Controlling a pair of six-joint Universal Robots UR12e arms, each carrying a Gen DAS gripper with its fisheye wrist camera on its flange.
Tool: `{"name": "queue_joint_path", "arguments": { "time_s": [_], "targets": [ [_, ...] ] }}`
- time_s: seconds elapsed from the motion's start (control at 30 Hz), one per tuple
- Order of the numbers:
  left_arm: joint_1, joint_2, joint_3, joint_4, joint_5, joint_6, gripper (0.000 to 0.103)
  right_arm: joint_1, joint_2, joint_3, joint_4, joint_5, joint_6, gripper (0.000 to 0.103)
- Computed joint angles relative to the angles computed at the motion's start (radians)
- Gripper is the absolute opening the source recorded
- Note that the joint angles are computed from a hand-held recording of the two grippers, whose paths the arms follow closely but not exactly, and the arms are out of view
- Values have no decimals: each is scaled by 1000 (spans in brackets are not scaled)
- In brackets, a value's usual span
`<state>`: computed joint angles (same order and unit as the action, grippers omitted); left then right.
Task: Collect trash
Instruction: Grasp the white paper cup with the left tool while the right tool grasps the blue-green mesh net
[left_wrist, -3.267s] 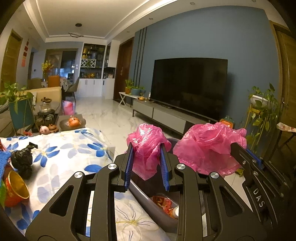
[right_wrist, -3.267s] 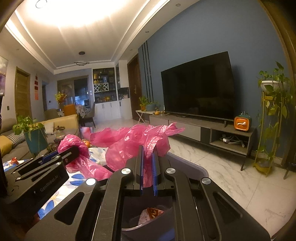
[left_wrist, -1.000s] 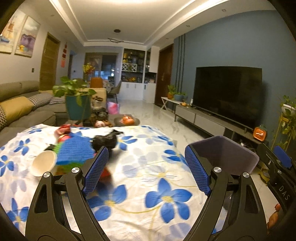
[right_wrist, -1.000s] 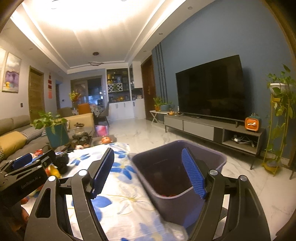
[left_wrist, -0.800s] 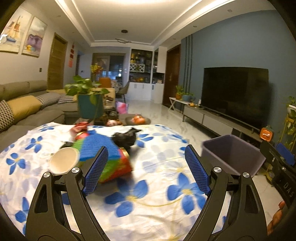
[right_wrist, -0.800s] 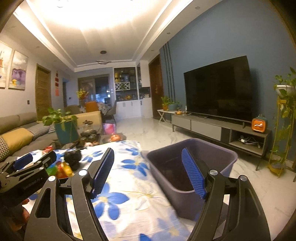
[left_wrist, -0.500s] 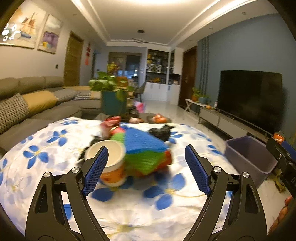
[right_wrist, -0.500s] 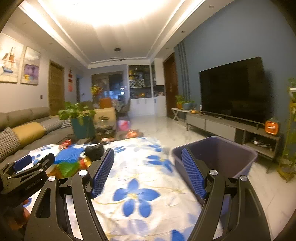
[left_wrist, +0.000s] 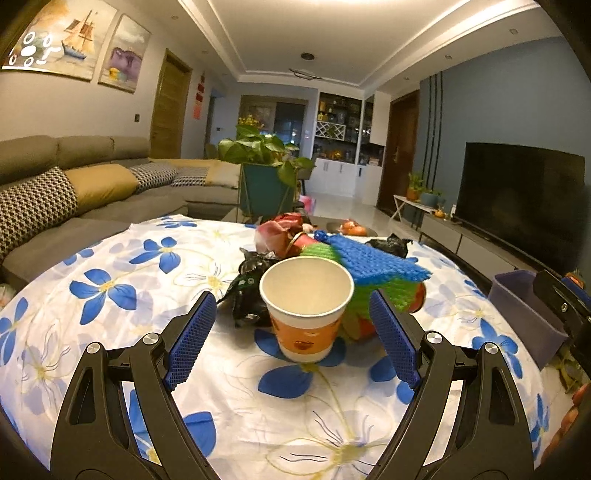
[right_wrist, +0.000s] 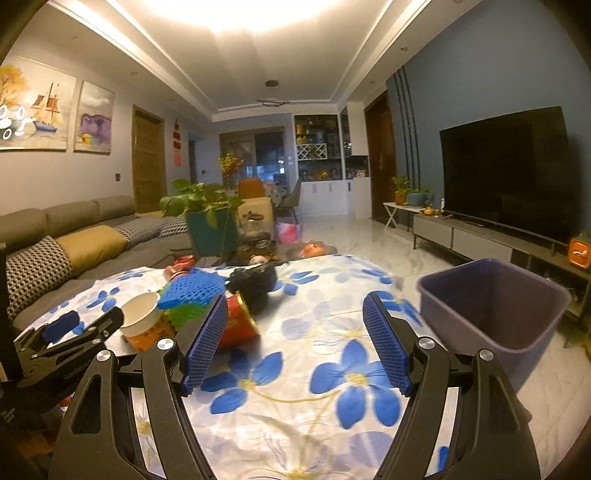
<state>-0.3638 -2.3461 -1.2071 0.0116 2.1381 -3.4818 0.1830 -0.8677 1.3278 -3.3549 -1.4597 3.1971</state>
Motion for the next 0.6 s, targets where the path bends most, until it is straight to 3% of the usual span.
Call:
{"name": "queue_joint_path", "arguments": {
  "time_s": [0.4, 0.53, 0.6],
  "targets": [
    [36, -29, 66, -138, -116, -40, 82, 4, 32, -52, 44, 62, 14, 74],
    [43, -37, 87, -177, -148, -53, 76, 7, 44, -74, 63, 77, 5, 74],
    [46, -39, 93, -195, -163, -59, 65, 10, 50, -86, 74, 86, 2, 74]
  ]
}}
